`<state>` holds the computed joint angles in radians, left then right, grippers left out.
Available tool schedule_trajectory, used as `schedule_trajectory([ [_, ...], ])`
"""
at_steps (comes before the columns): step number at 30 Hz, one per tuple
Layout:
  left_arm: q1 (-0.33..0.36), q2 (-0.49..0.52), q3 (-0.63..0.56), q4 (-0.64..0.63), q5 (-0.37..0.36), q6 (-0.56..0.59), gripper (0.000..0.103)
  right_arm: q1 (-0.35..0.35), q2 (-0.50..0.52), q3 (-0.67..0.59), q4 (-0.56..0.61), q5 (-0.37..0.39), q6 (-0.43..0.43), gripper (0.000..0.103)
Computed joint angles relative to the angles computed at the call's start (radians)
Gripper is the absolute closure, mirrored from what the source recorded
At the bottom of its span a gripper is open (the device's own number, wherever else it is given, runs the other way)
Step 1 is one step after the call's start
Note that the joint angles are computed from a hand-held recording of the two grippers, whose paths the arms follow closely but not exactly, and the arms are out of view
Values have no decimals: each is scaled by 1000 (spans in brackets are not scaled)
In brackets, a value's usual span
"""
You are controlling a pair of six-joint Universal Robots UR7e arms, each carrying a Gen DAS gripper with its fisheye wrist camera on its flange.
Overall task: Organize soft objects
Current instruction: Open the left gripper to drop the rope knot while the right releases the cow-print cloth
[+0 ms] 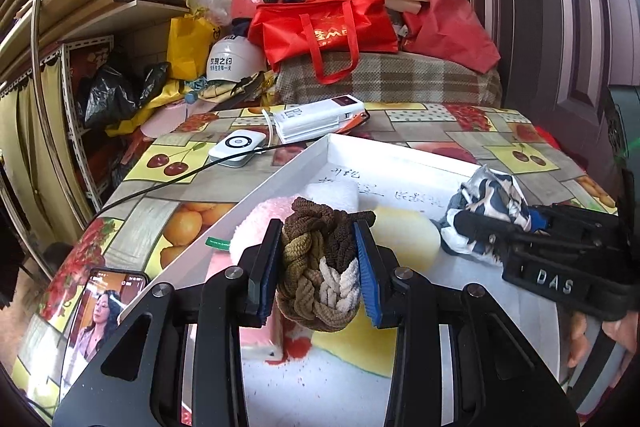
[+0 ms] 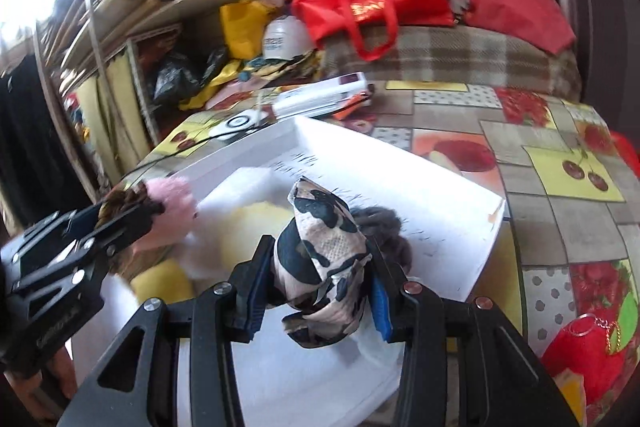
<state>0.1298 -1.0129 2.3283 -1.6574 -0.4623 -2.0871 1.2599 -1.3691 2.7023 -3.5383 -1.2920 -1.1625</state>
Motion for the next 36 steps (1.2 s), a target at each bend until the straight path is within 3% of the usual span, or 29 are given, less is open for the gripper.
schedule_trajectory([
  [2,5,-3,3,-12,2,12,68,-2,-1,4,-7,5,0,61],
  [5,6,-2,3,-15,3,17,68,-33,-13,46,-44,65,-66,61],
  [12,6,-1,1,-8,3,10,67,-27,30,83,-149,88,-155,59],
  [22,3,-4,-6,31,0,-12,67,-32,9,75,-100,104,-159,58],
  [24,-3,-3,-14,73,-3,-42,62,-31,12,78,-106,105,-163,51],
  [27,-16,13,-40,178,-7,-125,58,-38,39,93,-173,115,-174,25],
  [28,-23,23,-53,227,-9,-167,55,-42,54,102,-209,124,-180,20],
  [30,-36,48,-82,338,-19,-269,50,-58,66,116,-249,151,-202,19],
  [35,-69,78,-113,531,-64,-516,8,-94,50,129,-245,217,-220,17],
  [36,-73,77,-111,548,-76,-549,4,-99,48,129,-246,226,-215,17],
])
